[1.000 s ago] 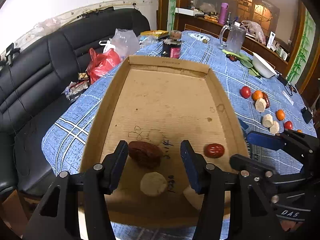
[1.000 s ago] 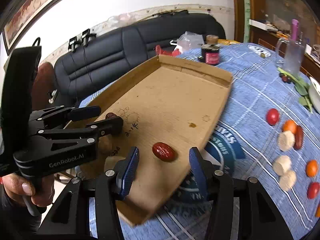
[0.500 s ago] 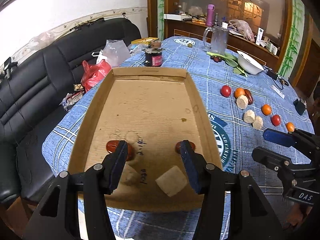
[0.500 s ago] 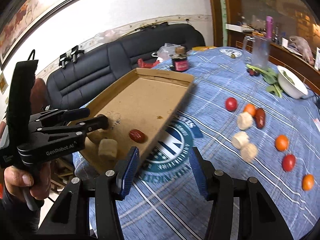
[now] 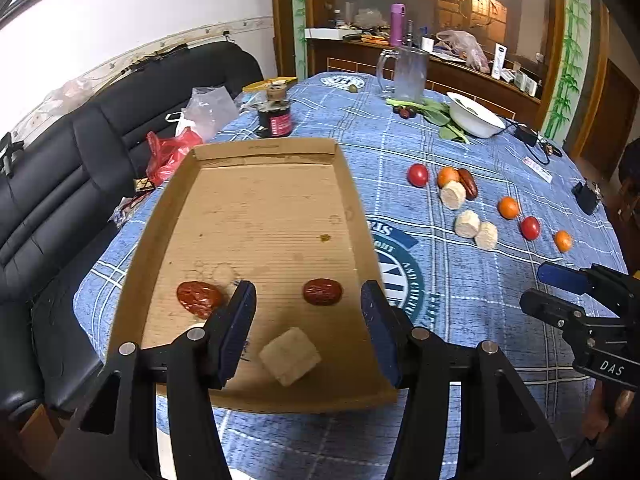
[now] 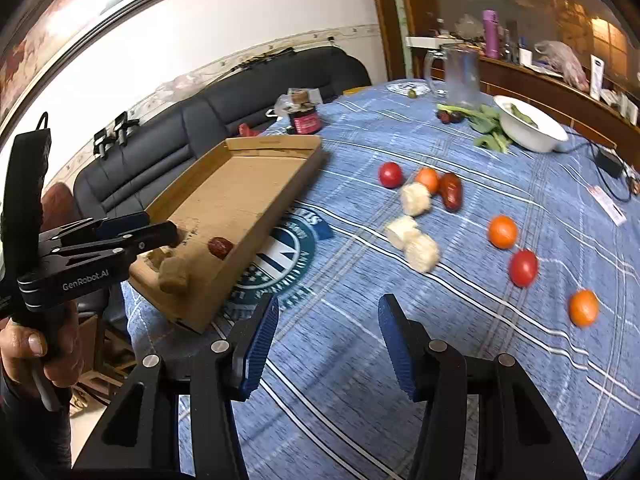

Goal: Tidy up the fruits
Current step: 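Withdraw both tools from the tray toward the remaining fruit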

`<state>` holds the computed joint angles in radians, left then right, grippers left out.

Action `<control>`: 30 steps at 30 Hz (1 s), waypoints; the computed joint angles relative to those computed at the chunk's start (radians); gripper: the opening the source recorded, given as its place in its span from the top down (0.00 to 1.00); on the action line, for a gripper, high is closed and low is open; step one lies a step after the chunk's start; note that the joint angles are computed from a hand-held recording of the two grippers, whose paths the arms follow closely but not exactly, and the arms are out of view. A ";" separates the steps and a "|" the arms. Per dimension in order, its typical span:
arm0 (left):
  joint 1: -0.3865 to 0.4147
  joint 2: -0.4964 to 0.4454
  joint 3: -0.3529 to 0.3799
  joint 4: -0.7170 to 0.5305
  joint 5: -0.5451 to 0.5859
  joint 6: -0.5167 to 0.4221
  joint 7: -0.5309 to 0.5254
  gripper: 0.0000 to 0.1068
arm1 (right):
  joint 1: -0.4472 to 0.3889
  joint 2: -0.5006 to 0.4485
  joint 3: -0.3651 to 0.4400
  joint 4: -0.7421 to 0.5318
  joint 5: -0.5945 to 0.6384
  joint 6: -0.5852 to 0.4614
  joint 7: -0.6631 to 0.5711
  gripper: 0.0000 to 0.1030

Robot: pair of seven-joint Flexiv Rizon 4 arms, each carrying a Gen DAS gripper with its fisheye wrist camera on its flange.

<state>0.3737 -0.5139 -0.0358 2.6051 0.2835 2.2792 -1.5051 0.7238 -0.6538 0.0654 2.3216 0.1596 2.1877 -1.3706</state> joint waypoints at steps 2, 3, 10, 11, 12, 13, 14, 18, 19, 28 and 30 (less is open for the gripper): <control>-0.017 0.004 -0.001 0.001 -0.008 -0.006 0.004 0.50 | -0.007 0.001 -0.001 0.014 0.010 0.013 0.002 0.48; -0.018 0.005 -0.005 0.000 -0.006 -0.009 0.004 0.50 | -0.013 0.001 0.001 0.021 0.014 0.020 0.005 0.48; -0.055 0.012 -0.024 0.000 -0.008 -0.030 0.007 0.46 | -0.063 0.002 0.009 0.065 0.029 0.062 0.021 0.48; -0.061 0.013 -0.028 -0.001 -0.008 -0.034 0.008 0.46 | -0.067 0.000 0.008 0.070 0.035 0.067 0.023 0.48; -0.063 0.012 -0.034 -0.003 -0.006 -0.039 0.008 0.46 | -0.071 -0.001 0.008 0.075 0.039 0.072 0.027 0.48; -0.064 0.011 -0.043 -0.006 -0.002 -0.046 0.007 0.46 | -0.081 -0.004 0.011 0.080 0.038 0.078 0.031 0.48; -0.066 0.009 -0.053 -0.009 0.001 -0.054 0.005 0.46 | -0.090 -0.007 0.012 0.086 0.040 0.086 0.034 0.48; -0.086 -0.001 -0.076 -0.024 -0.001 -0.081 0.003 0.46 | -0.113 -0.017 0.010 0.103 0.047 0.103 0.045 0.48; -0.093 -0.005 -0.081 -0.029 -0.003 -0.087 0.003 0.46 | -0.121 -0.019 0.010 0.106 0.045 0.105 0.048 0.47; -0.124 -0.036 -0.124 -0.074 -0.022 -0.134 -0.001 0.46 | -0.155 -0.042 -0.009 0.090 0.019 0.095 0.045 0.48; -0.119 -0.043 -0.139 -0.086 -0.019 -0.144 -0.005 0.46 | -0.150 -0.043 -0.027 0.069 0.014 0.069 0.033 0.48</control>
<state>0.2545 -0.5573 -0.1751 2.5192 0.2642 2.1351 -1.5101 0.5738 -0.6970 0.0381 2.3905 0.1732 2.2567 -1.3374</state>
